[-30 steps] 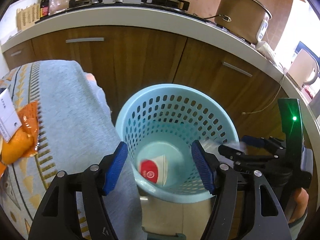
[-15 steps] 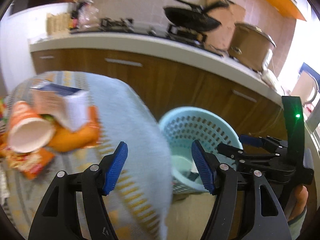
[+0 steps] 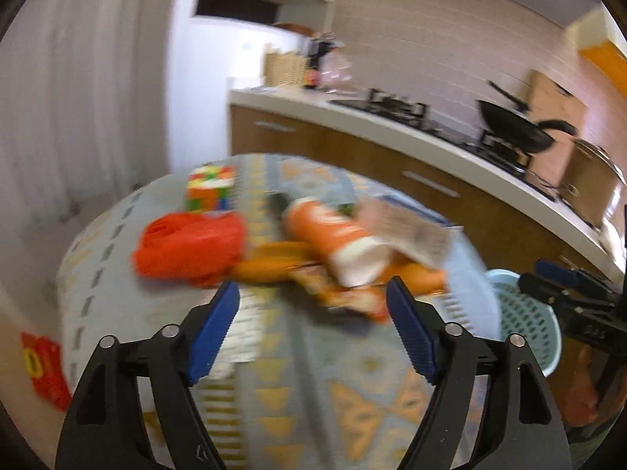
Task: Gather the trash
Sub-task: 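Grasp the polka-dot napkin with the left gripper while the right gripper grasps the orange paper cup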
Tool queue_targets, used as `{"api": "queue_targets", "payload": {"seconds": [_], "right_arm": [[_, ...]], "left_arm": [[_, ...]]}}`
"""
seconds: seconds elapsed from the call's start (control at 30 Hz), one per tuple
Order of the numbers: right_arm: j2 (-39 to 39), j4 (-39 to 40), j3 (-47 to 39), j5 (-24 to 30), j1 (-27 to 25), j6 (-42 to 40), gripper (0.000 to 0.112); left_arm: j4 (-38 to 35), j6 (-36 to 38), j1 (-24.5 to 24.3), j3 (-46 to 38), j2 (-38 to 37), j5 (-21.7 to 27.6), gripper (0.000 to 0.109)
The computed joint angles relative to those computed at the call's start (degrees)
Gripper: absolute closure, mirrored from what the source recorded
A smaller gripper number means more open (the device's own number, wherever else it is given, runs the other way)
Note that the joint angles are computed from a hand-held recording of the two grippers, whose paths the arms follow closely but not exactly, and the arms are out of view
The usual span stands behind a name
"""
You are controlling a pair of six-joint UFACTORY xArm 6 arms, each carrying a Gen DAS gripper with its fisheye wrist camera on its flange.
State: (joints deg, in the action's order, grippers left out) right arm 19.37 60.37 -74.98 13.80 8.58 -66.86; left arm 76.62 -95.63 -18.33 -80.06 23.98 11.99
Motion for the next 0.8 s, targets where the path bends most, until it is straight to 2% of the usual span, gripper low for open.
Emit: {"api": "queue_targets", "payload": {"seconds": [0.13, 0.27, 0.37, 0.43, 0.5, 0.57, 0.7, 0.77, 0.8], "right_arm": [[3.3, -3.7, -4.6, 1.6, 2.6, 3.5, 0.047], [8.7, -12.1, -11.9, 4.3, 4.0, 11.0, 0.047], [12.4, -18.0, -17.0, 6.6, 4.6, 16.7, 0.047], [15.4, -21.6, -21.4, 9.4, 4.9, 20.4, 0.047], [18.6, -26.9, -26.2, 11.6, 5.5, 25.0, 0.046], [21.4, -29.9, -30.3, 13.4, 6.0, 27.9, 0.036], [27.0, -36.5, -38.7, 17.5, 6.7, 34.7, 0.035], [30.2, -40.2, -43.2, 19.7, 7.1, 38.3, 0.034], [31.6, -41.8, -45.4, 20.6, 7.3, 39.9, 0.033]], "left_arm": [[-7.9, 7.7, 3.1, 3.0, -0.2, -0.3, 0.029], [-17.4, 17.1, 4.5, 1.6, 3.5, -0.8, 0.028], [-22.1, 21.8, 5.5, 1.0, 5.9, -1.4, 0.028], [-22.5, 22.6, 5.8, 0.3, 7.1, -1.8, 0.029], [-24.7, 24.7, 6.1, 0.0, 8.1, -2.5, 0.033], [-27.9, 27.4, 6.4, 0.2, 8.8, -4.0, 0.041], [-21.4, 22.1, 6.1, -1.1, 9.3, -1.8, 0.053], [-18.9, 20.1, 5.8, -1.9, 9.6, -0.9, 0.067], [-18.1, 19.6, 5.7, -2.0, 9.7, -1.1, 0.07]]}}
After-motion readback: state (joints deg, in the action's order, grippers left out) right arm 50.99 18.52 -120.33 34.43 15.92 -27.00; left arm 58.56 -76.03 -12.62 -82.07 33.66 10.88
